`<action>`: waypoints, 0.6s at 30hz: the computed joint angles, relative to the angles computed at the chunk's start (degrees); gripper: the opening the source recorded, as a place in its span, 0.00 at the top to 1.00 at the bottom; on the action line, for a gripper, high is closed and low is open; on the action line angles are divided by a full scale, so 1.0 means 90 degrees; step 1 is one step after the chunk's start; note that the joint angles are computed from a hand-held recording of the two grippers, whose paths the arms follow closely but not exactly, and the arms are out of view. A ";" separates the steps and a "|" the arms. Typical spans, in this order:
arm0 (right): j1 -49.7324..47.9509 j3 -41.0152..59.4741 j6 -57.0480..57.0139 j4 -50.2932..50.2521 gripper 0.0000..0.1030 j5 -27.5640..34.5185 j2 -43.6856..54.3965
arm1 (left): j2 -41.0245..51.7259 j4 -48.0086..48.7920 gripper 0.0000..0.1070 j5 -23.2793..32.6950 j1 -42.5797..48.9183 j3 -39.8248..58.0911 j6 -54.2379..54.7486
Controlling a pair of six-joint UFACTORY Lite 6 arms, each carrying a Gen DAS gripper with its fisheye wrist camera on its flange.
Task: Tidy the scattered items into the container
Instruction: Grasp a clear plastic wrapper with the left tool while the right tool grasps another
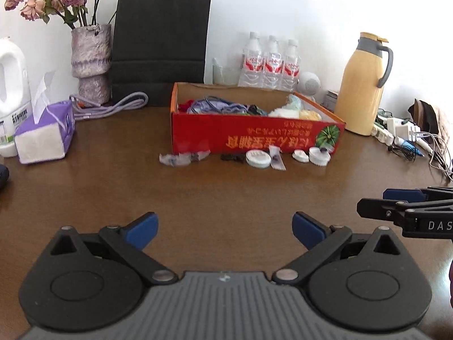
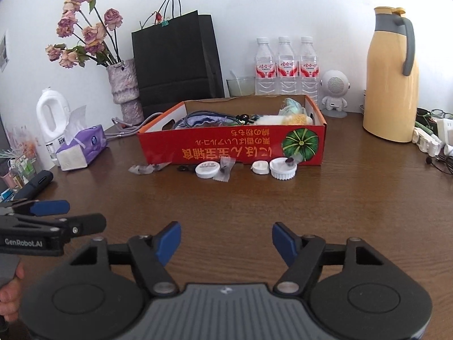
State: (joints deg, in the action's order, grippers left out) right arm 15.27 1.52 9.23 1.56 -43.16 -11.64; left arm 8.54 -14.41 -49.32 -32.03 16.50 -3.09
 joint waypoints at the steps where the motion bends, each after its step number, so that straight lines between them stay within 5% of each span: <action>1: -0.0193 0.0405 0.0201 -0.0405 0.40 -0.0096 0.0524 | 0.0138 0.0205 0.04 0.0105 0.0262 0.0265 0.0051; 4: -0.0258 0.1607 0.0587 -0.1134 0.43 -0.0116 0.1781 | 0.0756 0.0900 0.06 0.0357 0.1024 0.1147 0.0060; 9: 0.0087 0.4209 0.1184 -0.1832 0.46 0.0419 0.3853 | 0.1856 0.2290 0.23 0.1121 0.2129 0.2710 -0.0541; 15: 0.0419 0.7152 0.2479 -0.2423 0.62 0.1422 0.5907 | 0.2885 0.3600 0.48 0.1946 0.2858 0.4101 -0.1554; 18: 0.0603 0.7906 0.2546 -0.2052 0.71 0.1775 0.6443 | 0.3055 0.4265 0.53 0.1861 0.3076 0.4267 -0.2141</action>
State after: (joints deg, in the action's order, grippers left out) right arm 20.69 72.67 32.15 -16.91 -27.18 46.35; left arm 36.03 23.98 -32.58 -4.34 54.90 -22.35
